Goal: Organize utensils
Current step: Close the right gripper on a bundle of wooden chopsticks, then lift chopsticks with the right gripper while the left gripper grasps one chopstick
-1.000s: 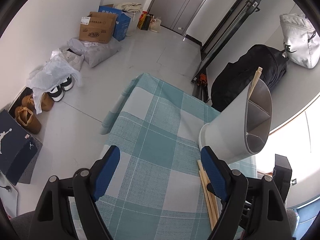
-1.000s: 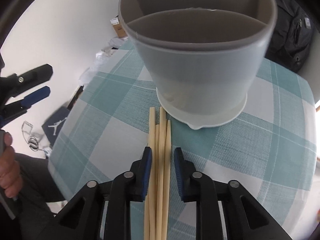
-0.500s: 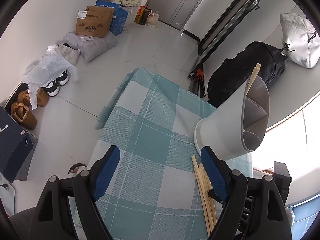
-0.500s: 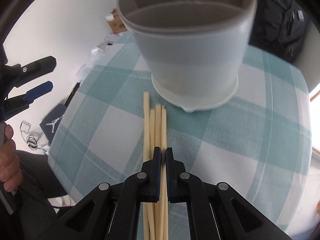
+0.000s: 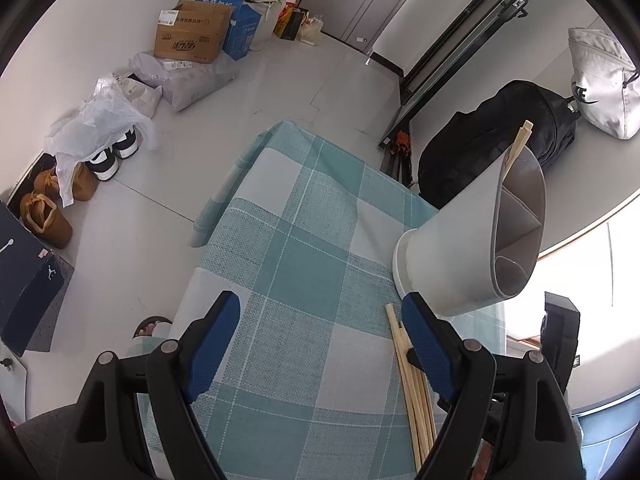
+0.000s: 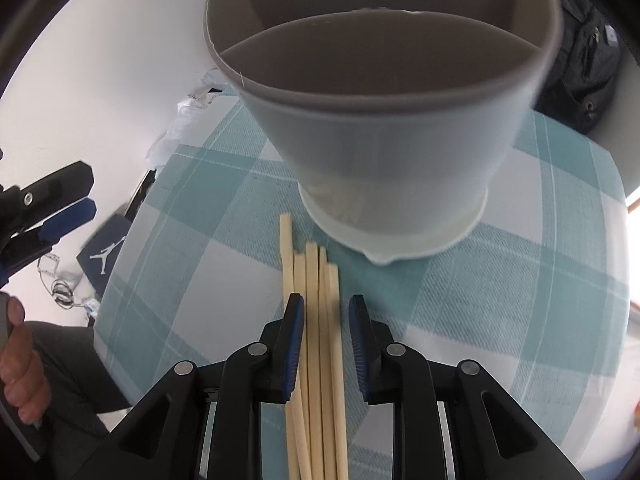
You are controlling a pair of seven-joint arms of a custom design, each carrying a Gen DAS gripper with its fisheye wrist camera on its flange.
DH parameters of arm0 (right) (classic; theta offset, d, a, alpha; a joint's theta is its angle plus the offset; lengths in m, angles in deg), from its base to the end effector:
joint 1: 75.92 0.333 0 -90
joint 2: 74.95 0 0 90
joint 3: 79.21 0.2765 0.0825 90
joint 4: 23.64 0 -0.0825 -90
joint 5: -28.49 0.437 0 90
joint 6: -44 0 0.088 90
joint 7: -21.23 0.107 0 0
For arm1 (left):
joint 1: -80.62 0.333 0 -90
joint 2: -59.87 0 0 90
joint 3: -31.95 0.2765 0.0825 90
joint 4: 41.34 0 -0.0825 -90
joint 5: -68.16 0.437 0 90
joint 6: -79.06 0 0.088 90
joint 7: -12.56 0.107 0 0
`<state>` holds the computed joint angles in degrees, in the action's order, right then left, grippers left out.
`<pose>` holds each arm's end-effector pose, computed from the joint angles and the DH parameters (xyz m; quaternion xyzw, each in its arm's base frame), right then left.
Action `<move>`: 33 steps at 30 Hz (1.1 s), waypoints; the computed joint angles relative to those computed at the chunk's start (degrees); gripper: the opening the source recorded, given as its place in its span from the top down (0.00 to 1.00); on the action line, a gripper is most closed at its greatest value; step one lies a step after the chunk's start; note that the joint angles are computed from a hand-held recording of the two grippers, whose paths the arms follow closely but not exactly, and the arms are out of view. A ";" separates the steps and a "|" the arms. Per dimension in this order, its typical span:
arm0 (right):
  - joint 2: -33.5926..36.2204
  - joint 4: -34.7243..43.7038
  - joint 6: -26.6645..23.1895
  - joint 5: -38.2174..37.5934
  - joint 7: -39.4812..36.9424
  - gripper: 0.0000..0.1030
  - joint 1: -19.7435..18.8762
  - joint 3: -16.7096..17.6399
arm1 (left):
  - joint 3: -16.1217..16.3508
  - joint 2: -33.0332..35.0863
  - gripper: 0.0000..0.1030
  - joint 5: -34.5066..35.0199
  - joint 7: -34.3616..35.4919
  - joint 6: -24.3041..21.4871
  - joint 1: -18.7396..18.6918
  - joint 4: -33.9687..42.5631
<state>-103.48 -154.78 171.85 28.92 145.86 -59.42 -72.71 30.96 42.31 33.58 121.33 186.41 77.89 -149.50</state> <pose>0.4685 0.2037 0.5395 -0.6147 0.7579 -0.0840 0.2015 0.5443 -0.0797 0.6355 0.5639 -0.7602 0.3157 0.0665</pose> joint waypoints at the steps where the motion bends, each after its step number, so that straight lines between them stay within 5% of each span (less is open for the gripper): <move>1: 0.62 0.39 0.45 -0.40 0.17 0.78 -0.10 0.24 | -0.01 0.03 0.23 0.02 -0.10 -0.07 0.01 0.04; 3: 0.73 0.19 1.09 -0.59 0.26 0.80 -0.07 0.26 | -0.13 0.02 0.23 0.25 -0.21 -0.06 0.00 0.03; 6: -0.49 -1.47 2.71 1.06 0.68 0.94 0.36 -0.34 | -0.29 0.19 0.23 0.60 -0.36 -0.10 -0.06 0.06; 26: -22.62 -17.57 16.58 0.56 6.45 0.96 -1.25 0.67 | -3.00 1.45 0.23 6.93 -1.30 -6.15 -1.92 0.24; 33: -30.21 -22.93 18.84 0.89 11.73 0.96 -3.02 1.72 | -4.89 1.45 0.23 11.95 -4.32 -3.83 -2.57 -0.12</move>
<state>-133.69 -177.71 190.69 29.81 157.59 -62.44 -70.99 26.07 43.75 45.53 117.01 182.58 75.32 -149.63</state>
